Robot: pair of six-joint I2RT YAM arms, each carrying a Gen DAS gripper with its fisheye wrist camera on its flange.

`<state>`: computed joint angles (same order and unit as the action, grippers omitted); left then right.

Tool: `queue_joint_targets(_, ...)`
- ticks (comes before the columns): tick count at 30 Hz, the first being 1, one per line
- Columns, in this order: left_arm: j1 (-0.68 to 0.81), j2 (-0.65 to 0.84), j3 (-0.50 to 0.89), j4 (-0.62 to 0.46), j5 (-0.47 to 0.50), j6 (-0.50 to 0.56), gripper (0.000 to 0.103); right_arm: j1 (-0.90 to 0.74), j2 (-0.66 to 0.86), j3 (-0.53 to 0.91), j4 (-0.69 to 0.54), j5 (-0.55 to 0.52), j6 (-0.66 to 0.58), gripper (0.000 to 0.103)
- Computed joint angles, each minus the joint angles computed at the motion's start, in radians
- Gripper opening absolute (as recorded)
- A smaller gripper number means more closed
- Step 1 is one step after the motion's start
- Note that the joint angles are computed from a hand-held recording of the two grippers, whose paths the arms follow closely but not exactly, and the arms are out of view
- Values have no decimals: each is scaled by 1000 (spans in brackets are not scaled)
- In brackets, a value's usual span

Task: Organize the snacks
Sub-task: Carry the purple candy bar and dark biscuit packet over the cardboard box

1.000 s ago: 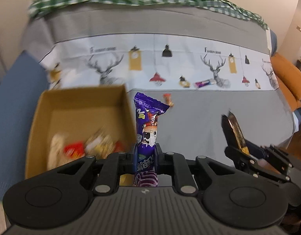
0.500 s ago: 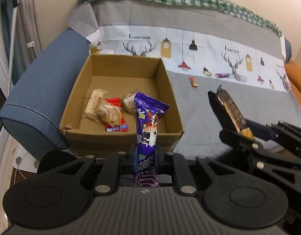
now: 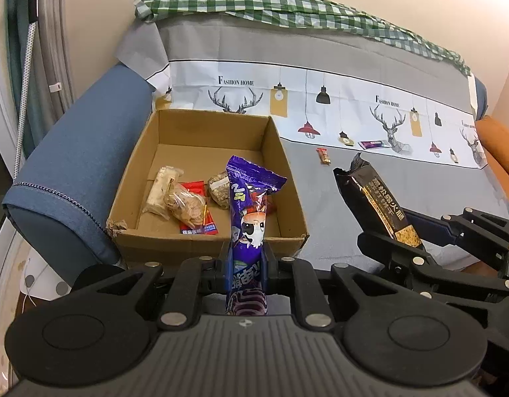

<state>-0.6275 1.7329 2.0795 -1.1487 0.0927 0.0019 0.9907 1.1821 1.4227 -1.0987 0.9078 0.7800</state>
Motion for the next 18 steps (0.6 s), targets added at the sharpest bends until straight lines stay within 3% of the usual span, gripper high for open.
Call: queue_joint_targets(18,-3,24,27,-11,1,6,17,-32,-7,-25,41,-34,-23,40)
